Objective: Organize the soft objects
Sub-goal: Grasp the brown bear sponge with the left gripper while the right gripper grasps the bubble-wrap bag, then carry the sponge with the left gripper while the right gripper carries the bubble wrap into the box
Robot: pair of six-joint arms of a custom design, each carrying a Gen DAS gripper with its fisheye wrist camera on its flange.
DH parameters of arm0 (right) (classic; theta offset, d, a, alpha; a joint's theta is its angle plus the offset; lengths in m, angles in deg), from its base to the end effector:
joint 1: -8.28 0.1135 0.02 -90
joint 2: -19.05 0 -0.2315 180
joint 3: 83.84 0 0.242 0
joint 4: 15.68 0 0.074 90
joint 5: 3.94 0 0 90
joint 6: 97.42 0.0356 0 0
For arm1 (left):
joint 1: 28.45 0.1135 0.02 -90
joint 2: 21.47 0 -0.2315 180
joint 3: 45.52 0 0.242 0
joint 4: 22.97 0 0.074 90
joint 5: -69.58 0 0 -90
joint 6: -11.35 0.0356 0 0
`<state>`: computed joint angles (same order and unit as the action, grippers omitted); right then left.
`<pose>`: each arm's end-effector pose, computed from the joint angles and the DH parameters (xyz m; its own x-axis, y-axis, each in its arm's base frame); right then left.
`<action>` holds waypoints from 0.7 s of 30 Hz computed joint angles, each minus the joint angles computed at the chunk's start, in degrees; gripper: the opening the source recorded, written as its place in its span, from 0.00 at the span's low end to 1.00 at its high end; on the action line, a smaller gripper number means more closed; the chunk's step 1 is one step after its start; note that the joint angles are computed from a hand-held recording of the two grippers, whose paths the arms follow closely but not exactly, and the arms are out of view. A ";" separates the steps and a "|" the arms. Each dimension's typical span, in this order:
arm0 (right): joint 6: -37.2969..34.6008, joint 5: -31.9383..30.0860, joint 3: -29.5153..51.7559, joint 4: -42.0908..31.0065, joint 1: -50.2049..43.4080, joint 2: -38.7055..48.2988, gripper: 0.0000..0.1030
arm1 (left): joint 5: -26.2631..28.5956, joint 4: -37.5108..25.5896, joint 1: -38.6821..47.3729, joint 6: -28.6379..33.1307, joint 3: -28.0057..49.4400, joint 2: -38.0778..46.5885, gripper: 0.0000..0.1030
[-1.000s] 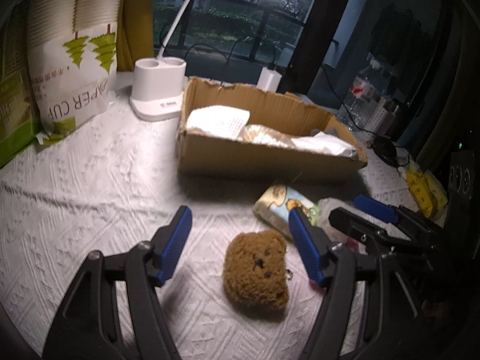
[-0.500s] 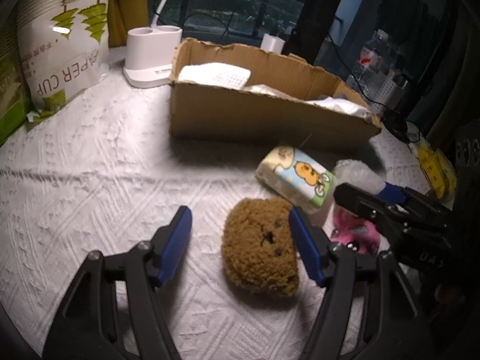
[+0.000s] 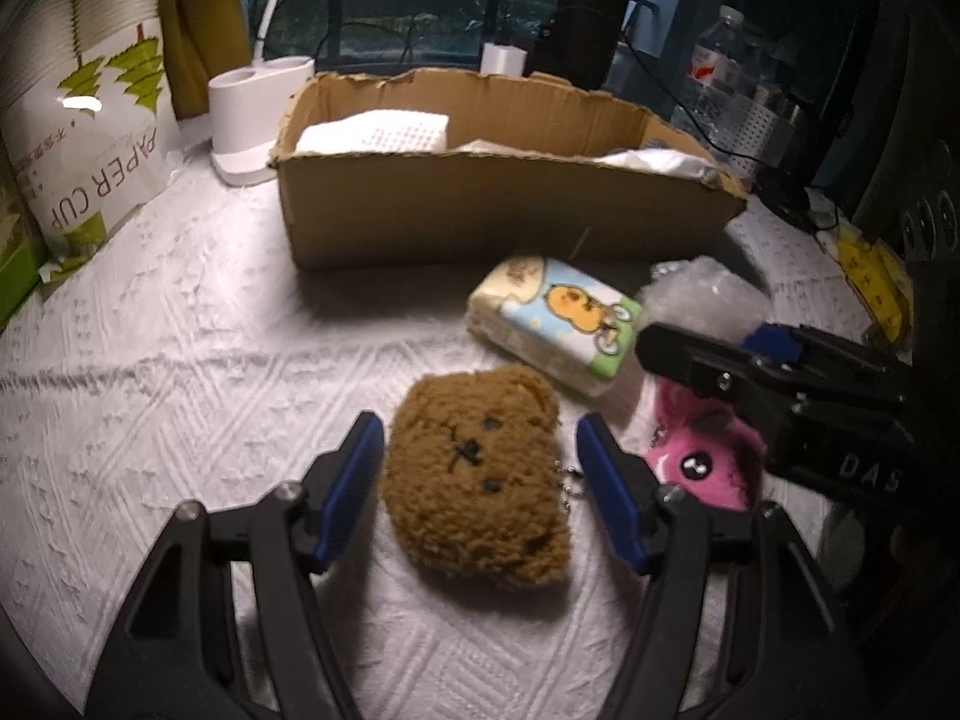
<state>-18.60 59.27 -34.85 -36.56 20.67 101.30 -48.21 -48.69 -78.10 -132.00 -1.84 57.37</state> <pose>0.2438 0.0700 0.1244 -0.6894 -0.3287 -0.6455 -0.5944 0.7660 0.2448 0.1579 -0.1603 0.1091 -0.7607 -0.2008 -0.6173 -0.1390 0.9793 -0.1473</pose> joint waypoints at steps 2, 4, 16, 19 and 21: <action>-0.19 -0.74 -0.52 0.17 -0.32 -0.75 0.54 | -0.33 -0.07 -0.55 0.56 0.50 0.48 0.52; -0.31 -1.36 -0.89 0.26 -0.57 -1.56 0.53 | -0.44 -0.14 -0.62 0.67 0.52 0.45 0.50; -0.61 -3.52 -1.71 -1.03 -1.72 -5.90 0.52 | -3.22 -2.25 -1.97 0.67 -1.23 -5.88 0.43; -0.64 -3.93 -1.61 -1.50 -2.21 -6.86 0.52 | -3.92 -3.14 -2.10 0.38 -1.62 -7.70 0.43; -0.66 -4.09 -1.42 -1.84 -2.48 -7.35 0.52 | -4.69 -4.02 -2.25 0.15 -1.71 -8.98 0.43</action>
<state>-19.25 55.18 -36.27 -38.40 18.19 93.95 -52.90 -52.70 -80.36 -131.85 -3.55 48.39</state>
